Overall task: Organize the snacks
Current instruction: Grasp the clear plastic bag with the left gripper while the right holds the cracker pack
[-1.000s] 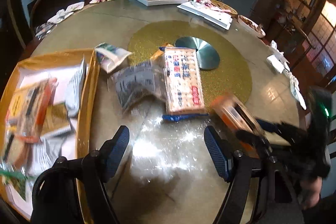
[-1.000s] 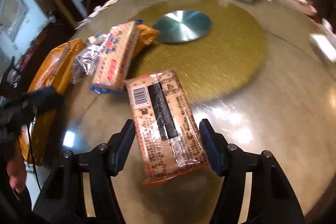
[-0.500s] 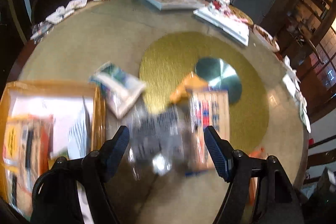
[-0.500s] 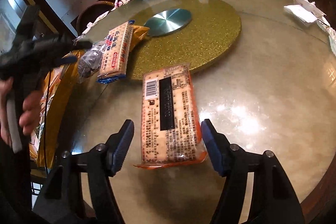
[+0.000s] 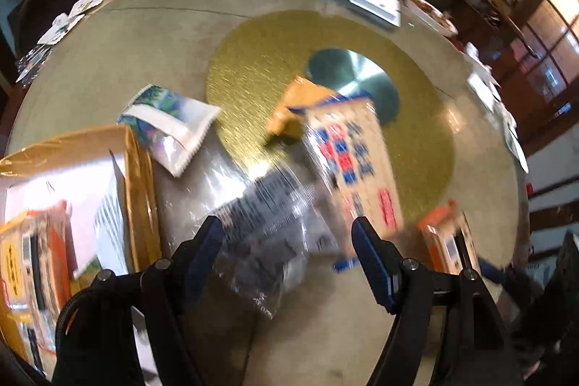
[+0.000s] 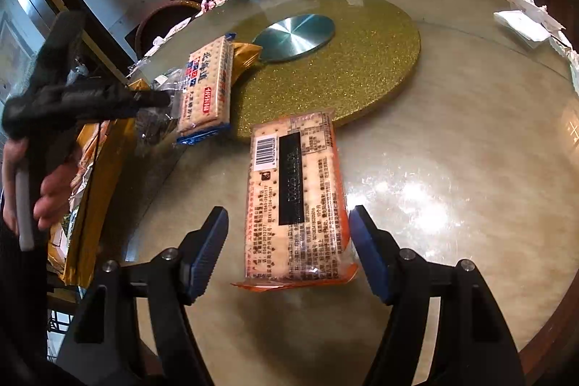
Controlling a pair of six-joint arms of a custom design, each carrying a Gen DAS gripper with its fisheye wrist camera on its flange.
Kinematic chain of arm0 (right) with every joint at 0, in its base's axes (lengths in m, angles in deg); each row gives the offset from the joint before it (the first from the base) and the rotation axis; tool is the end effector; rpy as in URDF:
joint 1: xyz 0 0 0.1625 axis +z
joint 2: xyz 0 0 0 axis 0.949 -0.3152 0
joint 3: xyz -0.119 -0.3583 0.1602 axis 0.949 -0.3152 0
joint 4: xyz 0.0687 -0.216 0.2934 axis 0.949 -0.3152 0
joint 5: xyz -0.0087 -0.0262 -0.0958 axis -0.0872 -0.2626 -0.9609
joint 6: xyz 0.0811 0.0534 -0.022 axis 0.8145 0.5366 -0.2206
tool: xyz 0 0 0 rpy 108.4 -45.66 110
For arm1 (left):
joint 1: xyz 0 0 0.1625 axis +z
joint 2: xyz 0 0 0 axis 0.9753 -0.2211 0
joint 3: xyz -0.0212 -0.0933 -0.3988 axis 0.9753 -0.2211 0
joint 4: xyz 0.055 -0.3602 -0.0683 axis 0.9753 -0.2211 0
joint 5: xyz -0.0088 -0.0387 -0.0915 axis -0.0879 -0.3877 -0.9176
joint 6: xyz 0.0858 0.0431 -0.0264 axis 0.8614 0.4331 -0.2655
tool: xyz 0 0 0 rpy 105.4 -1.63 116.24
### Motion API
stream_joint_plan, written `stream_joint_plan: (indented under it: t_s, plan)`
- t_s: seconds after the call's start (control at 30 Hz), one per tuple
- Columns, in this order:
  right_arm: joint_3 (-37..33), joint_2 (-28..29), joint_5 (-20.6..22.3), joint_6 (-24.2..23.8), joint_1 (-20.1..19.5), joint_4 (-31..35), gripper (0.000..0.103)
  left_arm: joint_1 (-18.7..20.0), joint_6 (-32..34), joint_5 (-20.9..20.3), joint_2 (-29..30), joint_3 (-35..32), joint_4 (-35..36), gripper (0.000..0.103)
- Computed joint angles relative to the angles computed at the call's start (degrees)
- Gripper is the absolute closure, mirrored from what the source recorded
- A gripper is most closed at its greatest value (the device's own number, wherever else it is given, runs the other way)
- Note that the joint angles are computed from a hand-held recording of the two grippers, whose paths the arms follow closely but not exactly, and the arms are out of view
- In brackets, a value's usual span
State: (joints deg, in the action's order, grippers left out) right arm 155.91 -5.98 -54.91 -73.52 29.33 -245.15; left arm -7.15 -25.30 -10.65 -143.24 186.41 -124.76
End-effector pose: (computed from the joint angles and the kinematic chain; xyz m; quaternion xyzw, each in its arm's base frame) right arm 0.1912 -0.4463 -0.0367 0.2027 -0.9500 0.1750 0.1604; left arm 0.0188 -0.5167 0.2070 0.0743 0.9369 -0.1913 0.2829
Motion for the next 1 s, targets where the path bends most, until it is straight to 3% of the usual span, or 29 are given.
stream_joint_plan:
  t_s: [0.23, 0.4, 0.47, 0.6, 0.67, 0.73, 1.0]
  plan:
    - [1.1, -0.4, 0.5, 0.2, -0.1, -0.4, 0.033, -1.4, 1.9, -2.2, -1.2, 0.4, 0.4, 0.029]
    - [1.8, -0.8, 1.3, 0.6, -0.4, -0.8, 0.033, 0.0, 4.2, 0.5, 3.4, -3.1, -1.4, 0.029]
    - [1.9, -1.0, 1.9, 0.8, -0.8, -0.8, 0.033, 0.5, 3.9, -1.5, 3.1, -2.2, -2.3, 0.029]
    - [2.1, -0.8, 2.2, 0.4, -0.9, -1.6, 0.033, -2.8, 5.6, 1.3, 1.9, 2.4, -3.1, 0.029]
    - [1.7, -0.6, 2.3, 0.3, -1.0, -1.6, 0.033, -4.3, 3.4, 2.7, 1.3, 3.8, -1.7, 0.029]
    - [1.4, -0.6, 2.2, 0.6, -0.9, -1.1, 0.032, -4.8, 0.4, 0.5, -0.5, 4.4, 2.1, 0.029]
    - [1.4, -0.4, 2.4, 0.2, -0.8, -1.3, 0.029, -5.9, -1.5, -4.9, -4.4, 8.6, 3.4, 0.029]
